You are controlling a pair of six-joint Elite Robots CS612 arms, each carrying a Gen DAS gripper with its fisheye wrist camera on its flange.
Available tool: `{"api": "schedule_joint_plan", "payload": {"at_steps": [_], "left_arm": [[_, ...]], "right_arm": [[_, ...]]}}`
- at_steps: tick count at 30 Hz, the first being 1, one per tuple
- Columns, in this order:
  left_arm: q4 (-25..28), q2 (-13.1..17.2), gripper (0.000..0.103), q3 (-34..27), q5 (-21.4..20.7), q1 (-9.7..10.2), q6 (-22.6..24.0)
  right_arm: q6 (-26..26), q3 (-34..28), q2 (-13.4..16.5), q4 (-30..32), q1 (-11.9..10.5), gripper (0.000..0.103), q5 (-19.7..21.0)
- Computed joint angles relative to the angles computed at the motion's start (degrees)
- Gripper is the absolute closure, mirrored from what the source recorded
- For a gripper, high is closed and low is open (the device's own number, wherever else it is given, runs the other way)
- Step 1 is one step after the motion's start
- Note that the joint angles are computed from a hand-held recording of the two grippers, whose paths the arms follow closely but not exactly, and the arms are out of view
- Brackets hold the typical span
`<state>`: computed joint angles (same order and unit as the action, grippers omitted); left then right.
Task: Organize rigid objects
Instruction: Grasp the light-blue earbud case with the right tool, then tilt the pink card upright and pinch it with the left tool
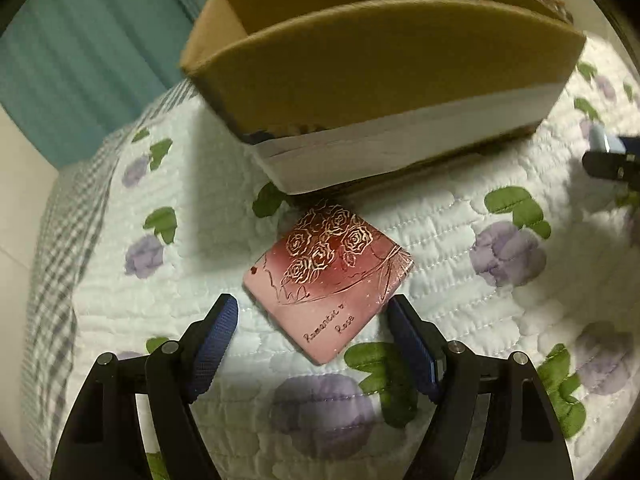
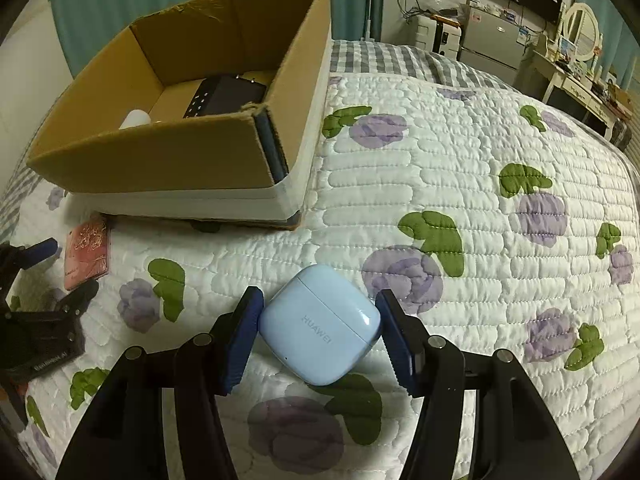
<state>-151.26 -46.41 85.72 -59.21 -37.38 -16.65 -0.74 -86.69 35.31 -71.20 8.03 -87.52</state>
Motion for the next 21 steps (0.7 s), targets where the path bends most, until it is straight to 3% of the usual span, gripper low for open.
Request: {"api": "schedule_joint_plan", "payload": {"at_steps": [6,9,13,17,21], "left_arm": [[-0.9,1.7,0.024,-1.1,4.1,-0.92,4.4],[-3.3,1.6,0.024,0.2,7.2,-2.07,9.2],[-4.3,1.6,0.024,-0.2,2.7,-0.85,9.7],[-7.5,1.8,0.023,0.0,2.0,-0.47,12.4],[-13.9,1.5,0.027,1.9,10.2,-1.60,13.9]], "right_arm": [[0.6,0.0,-0.1,0.6,-0.1,0.045,0.1],[0.6,0.0,0.0,0.5,-0.2,0.045,0.2],[0.7,0.2,-0.1,0.8,-0.3,0.045,0.0],[1.1,0.0,0.0,0.7,-0.3,0.045,-0.1],[1.7,-0.4,0.1,0.4,-0.4,0.045,-0.2]]}}
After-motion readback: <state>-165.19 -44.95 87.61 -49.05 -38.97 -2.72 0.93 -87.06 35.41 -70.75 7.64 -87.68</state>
